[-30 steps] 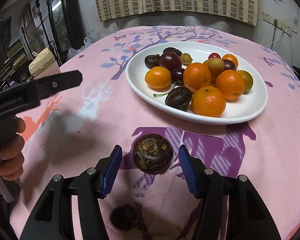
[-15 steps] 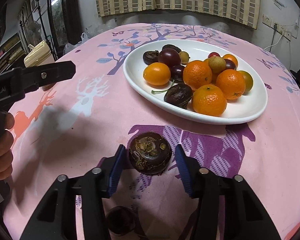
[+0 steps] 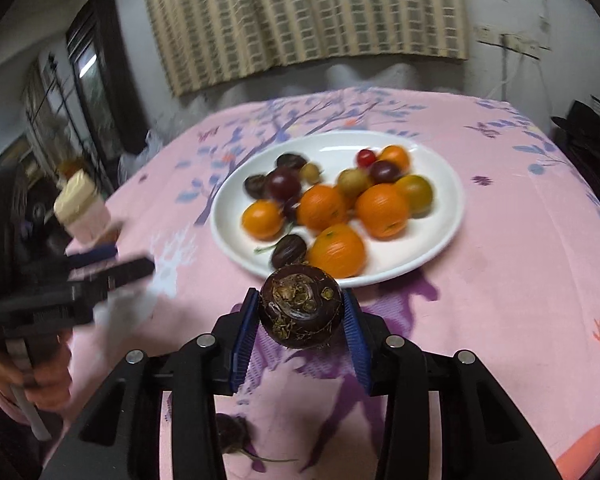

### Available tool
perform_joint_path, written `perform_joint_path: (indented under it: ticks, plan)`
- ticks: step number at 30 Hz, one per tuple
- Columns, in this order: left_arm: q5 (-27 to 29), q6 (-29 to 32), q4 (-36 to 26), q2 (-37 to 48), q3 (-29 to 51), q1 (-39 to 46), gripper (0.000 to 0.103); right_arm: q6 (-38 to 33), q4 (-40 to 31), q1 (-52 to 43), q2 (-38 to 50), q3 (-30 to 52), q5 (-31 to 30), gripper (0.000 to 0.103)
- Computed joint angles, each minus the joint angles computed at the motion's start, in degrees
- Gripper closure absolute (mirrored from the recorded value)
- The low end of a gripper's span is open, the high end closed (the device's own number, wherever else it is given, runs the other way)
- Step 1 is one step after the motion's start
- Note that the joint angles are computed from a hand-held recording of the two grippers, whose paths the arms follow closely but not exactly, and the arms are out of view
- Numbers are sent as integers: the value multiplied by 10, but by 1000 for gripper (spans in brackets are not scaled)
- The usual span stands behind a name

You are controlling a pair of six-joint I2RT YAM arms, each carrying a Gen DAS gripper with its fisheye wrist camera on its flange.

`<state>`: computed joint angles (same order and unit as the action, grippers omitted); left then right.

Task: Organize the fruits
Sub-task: 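Grasp the last mangosteen with the right gripper while the left gripper grasps a dark cherry, then place the mangosteen and cherry on the white plate, opening both grippers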

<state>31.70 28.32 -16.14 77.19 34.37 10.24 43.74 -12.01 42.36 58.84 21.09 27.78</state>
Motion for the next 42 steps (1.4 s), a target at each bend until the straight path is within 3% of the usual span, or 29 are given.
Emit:
perform_joint_path:
  ticks: [3, 7, 12, 18, 26, 32, 38, 42]
  plan:
    - [40, 91, -78, -21, -14, -32, 9, 12, -20, -32, -44, -19, -12, 61]
    - [43, 194, -131, -90, -74, -98, 32, 14, -22, -59, -49, -23, -27, 61]
    - [6, 188, -114, -112, -115, -151, 50, 25, -24, -52, -44, -23, -20, 61]
    - [-5, 181, -108, -114, -123, -159, 64, 25, -24, -45, -33, -17, -18, 61]
    - [-20, 201, -110, -156, -146, -167, 65, 29, -25, -42, -31, -17, -18, 61]
    - [-19, 215, -115, -183, -161, -170, 76, 32, -24, -39, -27, -17, -16, 61]
    - [-21, 212, -111, -186, -161, -165, 76, 29, -22, -39, -28, -18, -12, 61]
    - [20, 225, -153, -168, -126, -117, 76, 27, -22, -35, -45, -24, 1, 61]
